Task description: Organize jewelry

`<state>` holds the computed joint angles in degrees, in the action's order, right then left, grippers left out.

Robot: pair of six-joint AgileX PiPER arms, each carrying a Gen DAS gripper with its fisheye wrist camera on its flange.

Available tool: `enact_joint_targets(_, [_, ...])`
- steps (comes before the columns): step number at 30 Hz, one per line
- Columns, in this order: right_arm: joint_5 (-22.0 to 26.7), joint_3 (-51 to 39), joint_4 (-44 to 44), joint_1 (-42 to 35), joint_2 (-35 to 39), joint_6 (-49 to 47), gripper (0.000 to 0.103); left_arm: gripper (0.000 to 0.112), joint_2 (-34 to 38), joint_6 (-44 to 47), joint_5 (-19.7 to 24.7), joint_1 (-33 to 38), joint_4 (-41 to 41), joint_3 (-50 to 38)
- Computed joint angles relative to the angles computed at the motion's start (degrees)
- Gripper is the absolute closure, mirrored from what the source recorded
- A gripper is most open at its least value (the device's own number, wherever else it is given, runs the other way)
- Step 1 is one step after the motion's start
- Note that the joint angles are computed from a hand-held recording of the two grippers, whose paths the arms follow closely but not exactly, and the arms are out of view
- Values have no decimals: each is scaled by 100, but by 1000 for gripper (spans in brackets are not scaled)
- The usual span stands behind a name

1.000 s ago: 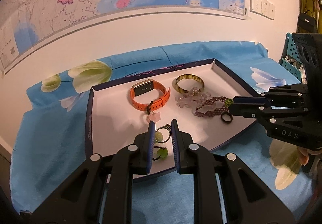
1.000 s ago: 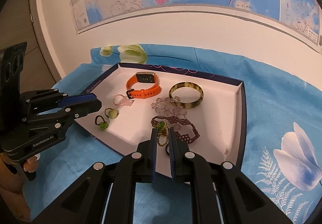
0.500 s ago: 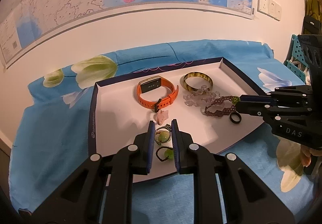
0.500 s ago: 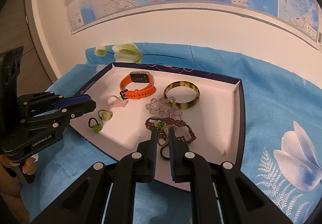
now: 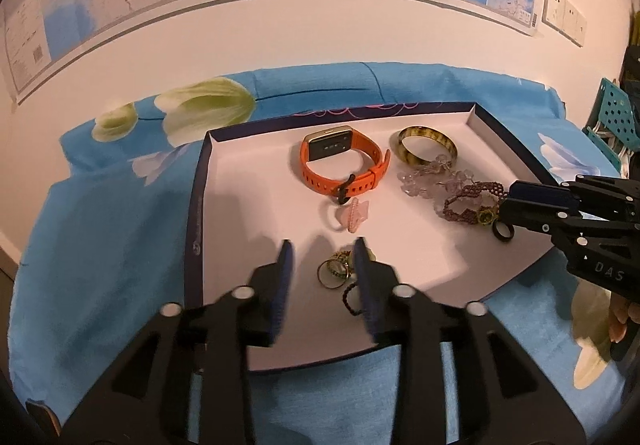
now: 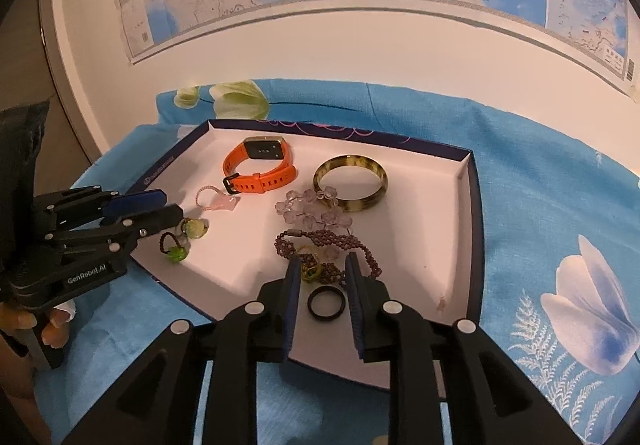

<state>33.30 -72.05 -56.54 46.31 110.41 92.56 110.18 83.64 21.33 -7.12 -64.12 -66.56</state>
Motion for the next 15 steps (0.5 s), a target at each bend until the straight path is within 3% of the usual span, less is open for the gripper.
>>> enact_joint_targets(6, [412, 273, -766, 412, -312, 981, 50, 40, -452, 1246, 47, 185, -1224, 519])
enact_joint_targets(8, [670, 322, -1030, 622, -383, 1327, 36, 19, -703, 1834, 119, 292, -1768, 827])
enact_joint_targets(9, [771, 333, -1124, 712, -400, 1448, 31, 14, -865, 2299, 204, 386, -2237, 1044])
enact_joint_targets(10, [909, 340, -1224, 828, -411, 1591, 23, 14, -970, 2585, 269, 450, -2512, 1189])
enact_joint_targets(12, [1257, 355, -1420, 1097, -410, 1877, 20, 14, -1185, 2943, 448, 599, -2815, 1450])
enact_joint_targets(15, [1799, 288, -1437, 1449, -325, 2041, 7, 14, -1463, 3131, 759, 855, -3013, 1806])
